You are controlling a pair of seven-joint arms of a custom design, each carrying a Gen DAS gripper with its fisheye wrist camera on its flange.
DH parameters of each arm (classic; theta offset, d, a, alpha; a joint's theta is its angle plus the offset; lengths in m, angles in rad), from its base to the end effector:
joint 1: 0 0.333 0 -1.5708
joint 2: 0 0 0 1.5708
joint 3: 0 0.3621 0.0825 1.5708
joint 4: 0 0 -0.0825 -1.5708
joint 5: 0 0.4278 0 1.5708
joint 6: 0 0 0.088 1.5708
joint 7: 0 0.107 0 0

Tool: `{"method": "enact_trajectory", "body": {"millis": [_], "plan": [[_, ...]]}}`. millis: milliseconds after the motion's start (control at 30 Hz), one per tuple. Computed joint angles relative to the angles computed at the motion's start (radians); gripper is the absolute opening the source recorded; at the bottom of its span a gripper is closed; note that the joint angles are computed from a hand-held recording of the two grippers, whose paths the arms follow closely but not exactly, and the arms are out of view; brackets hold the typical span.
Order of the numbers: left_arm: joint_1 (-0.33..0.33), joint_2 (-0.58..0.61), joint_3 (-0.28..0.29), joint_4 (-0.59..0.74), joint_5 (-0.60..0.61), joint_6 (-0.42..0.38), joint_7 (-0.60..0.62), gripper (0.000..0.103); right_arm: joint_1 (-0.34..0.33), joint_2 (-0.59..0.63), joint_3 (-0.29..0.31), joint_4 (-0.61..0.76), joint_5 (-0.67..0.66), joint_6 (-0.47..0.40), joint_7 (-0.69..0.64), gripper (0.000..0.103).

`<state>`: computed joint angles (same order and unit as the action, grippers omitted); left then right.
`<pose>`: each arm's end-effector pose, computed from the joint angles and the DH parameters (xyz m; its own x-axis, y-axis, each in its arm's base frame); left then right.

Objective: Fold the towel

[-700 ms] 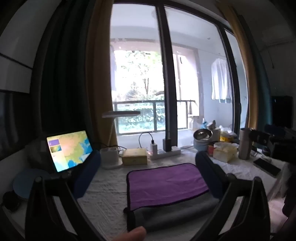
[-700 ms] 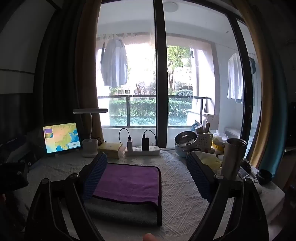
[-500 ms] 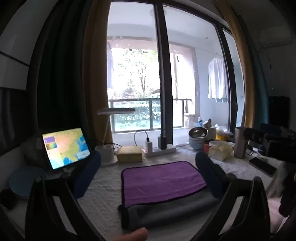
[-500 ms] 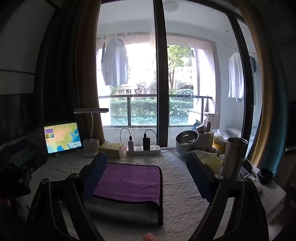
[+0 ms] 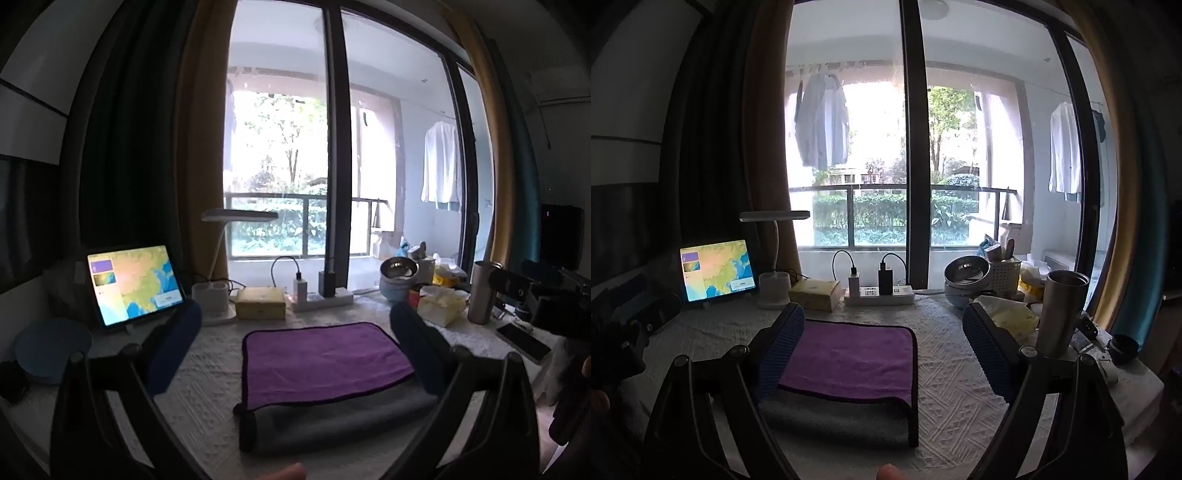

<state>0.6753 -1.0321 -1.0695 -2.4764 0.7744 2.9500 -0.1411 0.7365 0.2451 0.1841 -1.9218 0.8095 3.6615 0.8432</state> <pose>0.3791 -0.3133 0.5193 0.2904 -0.9559 0.0445 -0.1149 -0.0810 -0.9901 0.4829 0.4590 0.5370 0.5256 -0.8504 0.0247 -0.1709 -0.1340 -0.9761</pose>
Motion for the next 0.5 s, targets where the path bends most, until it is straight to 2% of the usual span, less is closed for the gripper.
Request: {"method": "enact_trajectory", "body": {"millis": [500], "plan": [[-0.002, 0.002, -0.004, 0.003, 0.009, -0.008, -0.007, 0.103, 0.008, 0.006, -0.002, 0.008, 0.022, -0.002, -0.018, 0.09]]}}
